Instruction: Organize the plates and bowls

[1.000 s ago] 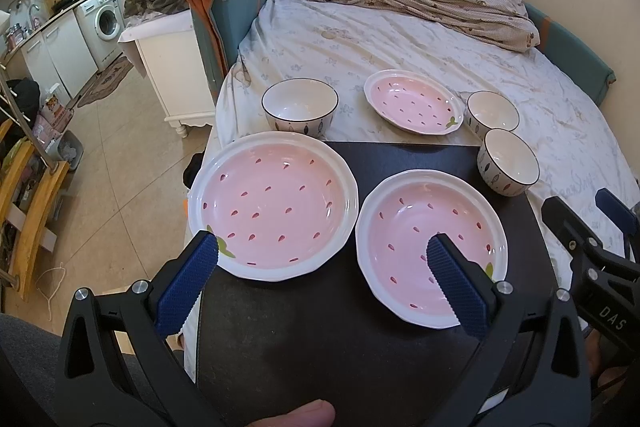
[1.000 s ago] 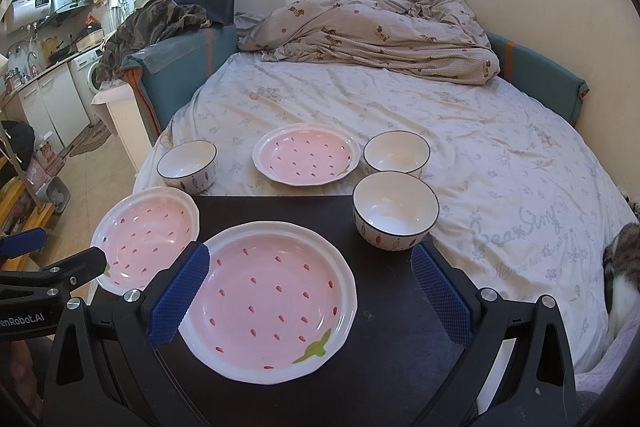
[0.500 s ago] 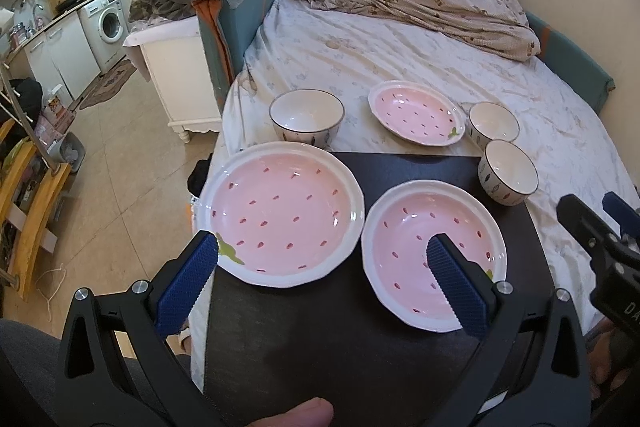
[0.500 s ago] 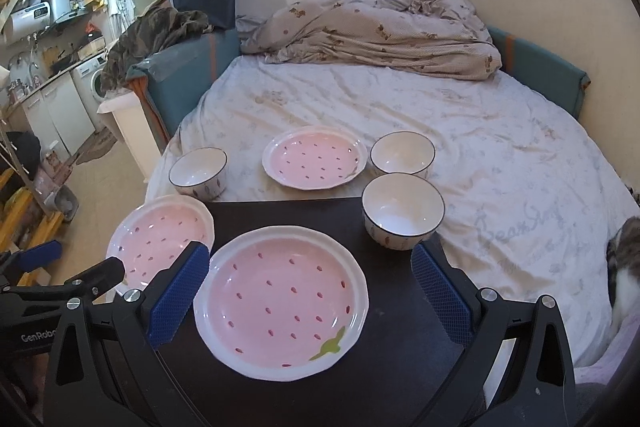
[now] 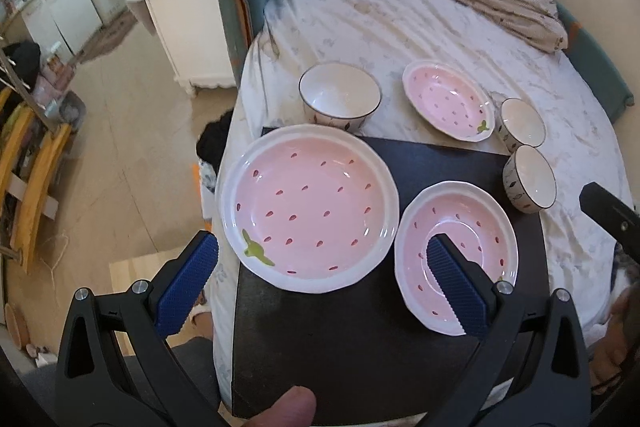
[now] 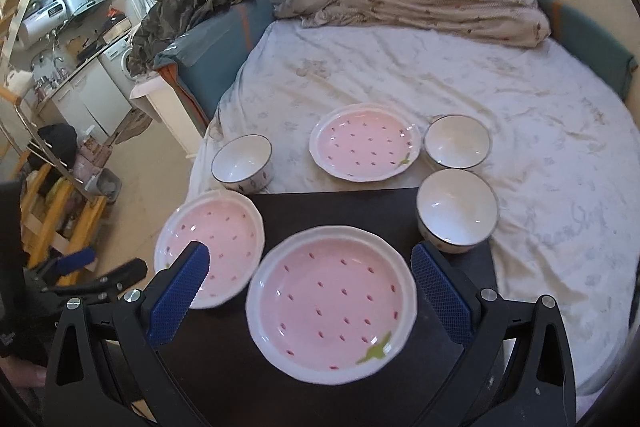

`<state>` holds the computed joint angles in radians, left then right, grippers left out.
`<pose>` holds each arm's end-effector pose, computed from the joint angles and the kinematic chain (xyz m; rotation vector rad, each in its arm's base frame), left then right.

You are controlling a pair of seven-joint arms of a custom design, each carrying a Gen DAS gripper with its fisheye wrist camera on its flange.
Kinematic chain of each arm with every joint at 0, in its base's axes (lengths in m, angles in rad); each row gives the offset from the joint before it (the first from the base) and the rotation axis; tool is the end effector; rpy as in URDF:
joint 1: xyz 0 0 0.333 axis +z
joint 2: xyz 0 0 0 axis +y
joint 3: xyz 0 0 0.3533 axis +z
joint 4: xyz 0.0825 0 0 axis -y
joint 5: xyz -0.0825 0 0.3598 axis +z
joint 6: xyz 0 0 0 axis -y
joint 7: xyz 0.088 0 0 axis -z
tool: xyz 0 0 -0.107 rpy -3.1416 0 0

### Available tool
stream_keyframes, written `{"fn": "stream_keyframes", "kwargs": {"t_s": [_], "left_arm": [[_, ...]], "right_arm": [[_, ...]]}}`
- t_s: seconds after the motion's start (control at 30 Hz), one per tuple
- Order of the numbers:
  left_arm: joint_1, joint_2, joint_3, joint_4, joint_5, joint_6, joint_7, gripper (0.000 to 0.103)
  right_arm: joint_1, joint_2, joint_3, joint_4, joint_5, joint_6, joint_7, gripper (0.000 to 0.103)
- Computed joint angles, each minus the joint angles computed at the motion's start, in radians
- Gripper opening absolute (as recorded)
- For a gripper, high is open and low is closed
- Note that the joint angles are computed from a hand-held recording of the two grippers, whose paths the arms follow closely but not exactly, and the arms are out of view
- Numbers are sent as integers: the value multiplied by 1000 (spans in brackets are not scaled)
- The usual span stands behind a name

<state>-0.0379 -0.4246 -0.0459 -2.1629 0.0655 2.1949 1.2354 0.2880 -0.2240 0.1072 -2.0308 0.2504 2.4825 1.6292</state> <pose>0.4228 -0.0375 0.6529 -2.1794 1.7363 -0.4800 0.4659 0.2003 0.6626 -1.9023 1.5587 -0.2497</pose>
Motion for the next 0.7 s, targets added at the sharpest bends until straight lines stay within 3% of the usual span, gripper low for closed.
{"fn": "stream_keyframes", "kwargs": {"t_s": [0.17, 0.4, 0.57, 0.63, 0.7], "left_arm": [[31, 163, 60, 126, -105, -149, 53, 103], [120, 281, 52, 177, -141, -200, 32, 103], [152, 309, 54, 175, -190, -172, 80, 101], [165, 314, 59, 163, -224, -158, 96, 88], [180, 328, 70, 157, -274, -153, 123, 79]], "right_arm": [[12, 146, -23, 146, 69, -115, -49, 103], [18, 332, -17, 296, 174, -192, -127, 102], [11, 448, 1, 422, 270, -252, -203, 84], [14, 505, 4, 491, 260, -301, -208, 79], [14, 566, 9, 554, 262, -354, -204, 65]]}}
